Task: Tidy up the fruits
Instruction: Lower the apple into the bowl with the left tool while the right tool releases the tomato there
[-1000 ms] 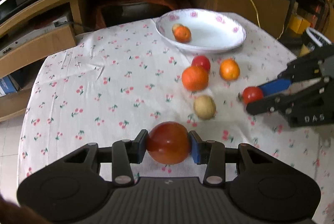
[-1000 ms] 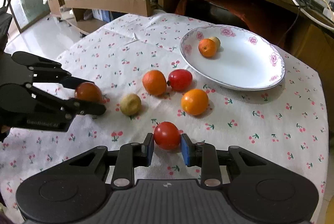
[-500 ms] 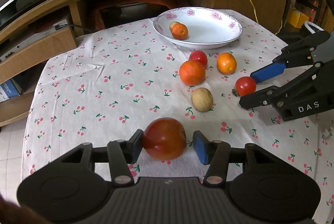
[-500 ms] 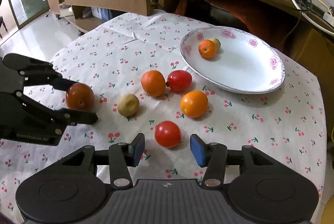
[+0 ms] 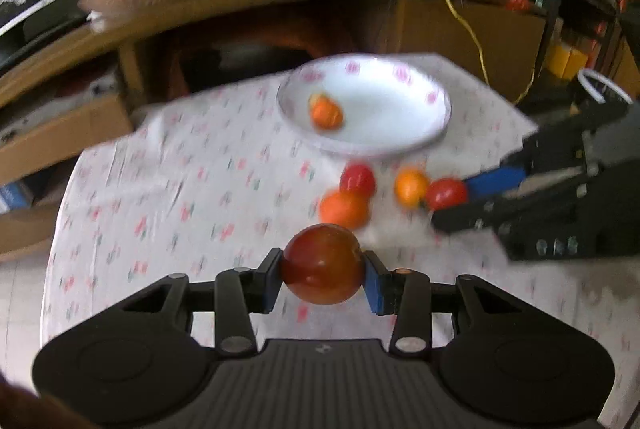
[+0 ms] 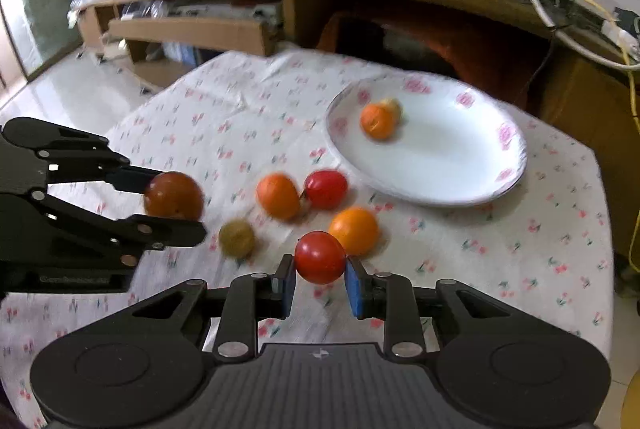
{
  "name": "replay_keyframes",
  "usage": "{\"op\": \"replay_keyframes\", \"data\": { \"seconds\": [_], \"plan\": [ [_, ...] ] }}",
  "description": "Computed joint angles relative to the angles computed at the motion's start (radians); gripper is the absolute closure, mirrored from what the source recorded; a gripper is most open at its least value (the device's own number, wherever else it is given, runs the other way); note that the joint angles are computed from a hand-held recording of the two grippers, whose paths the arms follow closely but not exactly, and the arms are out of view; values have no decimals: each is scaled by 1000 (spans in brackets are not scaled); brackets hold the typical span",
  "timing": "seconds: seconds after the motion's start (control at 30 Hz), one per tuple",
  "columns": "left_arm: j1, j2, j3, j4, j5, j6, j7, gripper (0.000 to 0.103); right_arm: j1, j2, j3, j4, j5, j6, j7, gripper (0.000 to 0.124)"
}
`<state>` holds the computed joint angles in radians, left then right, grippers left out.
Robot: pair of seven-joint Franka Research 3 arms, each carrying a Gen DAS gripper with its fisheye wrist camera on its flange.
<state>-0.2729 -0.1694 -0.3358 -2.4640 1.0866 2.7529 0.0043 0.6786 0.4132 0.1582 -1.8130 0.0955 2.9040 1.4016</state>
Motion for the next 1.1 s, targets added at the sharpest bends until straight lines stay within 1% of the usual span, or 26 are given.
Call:
{"op": "replay_keyframes", "data": {
  "seconds": [0.1, 0.2, 0.3, 0.37, 0.53, 0.57, 0.63, 0.73, 0.77, 0.8, 0.9, 0.93, 1.1],
  "plan": [
    [14, 70, 14, 91, 25, -18, 10, 57, 24, 30, -47, 54, -30, -6, 54, 98],
    [14, 138, 41, 174, 43, -28, 19, 57, 32, 73, -74, 123, -51, -12, 95, 98],
    [2, 201, 67, 245, 53, -39, 49, 57, 36, 119, -91, 194, -72, -26, 119, 98],
    [-7, 238, 85, 285, 55, -34, 64, 57, 28, 145, -90, 234, -72, -43, 123, 98],
    [-34, 304, 116, 341, 26, -48, 105, 57, 33, 198, -109, 298, -97, -68, 135, 97],
    [-36, 310, 120, 342, 6, -46, 118, 57, 38, 205, -118, 308, -104, -72, 146, 96],
    [-51, 314, 132, 346, 35, -55, 99, 56, 41, 219, -124, 327, -113, -83, 154, 94],
    [-54, 314, 139, 347, 20, -49, 94, 56, 38, 224, -122, 337, -114, -85, 166, 94],
    [-55, 312, 141, 346, 22, -48, 86, 56, 39, 224, -125, 336, -117, -82, 170, 91],
    [-55, 310, 142, 346, 21, -49, 85, 55, 44, 220, -132, 329, -124, -72, 177, 88],
    [-56, 294, 145, 336, 49, -47, 53, 54, 42, 210, -132, 316, -127, -59, 185, 84],
    [-55, 290, 144, 336, 51, -45, 50, 53, 42, 207, -132, 314, -127, -54, 189, 84],
    [-49, 267, 136, 333, 87, -48, 8, 52, 37, 177, -128, 273, -125, -12, 195, 84]
  ]
}}
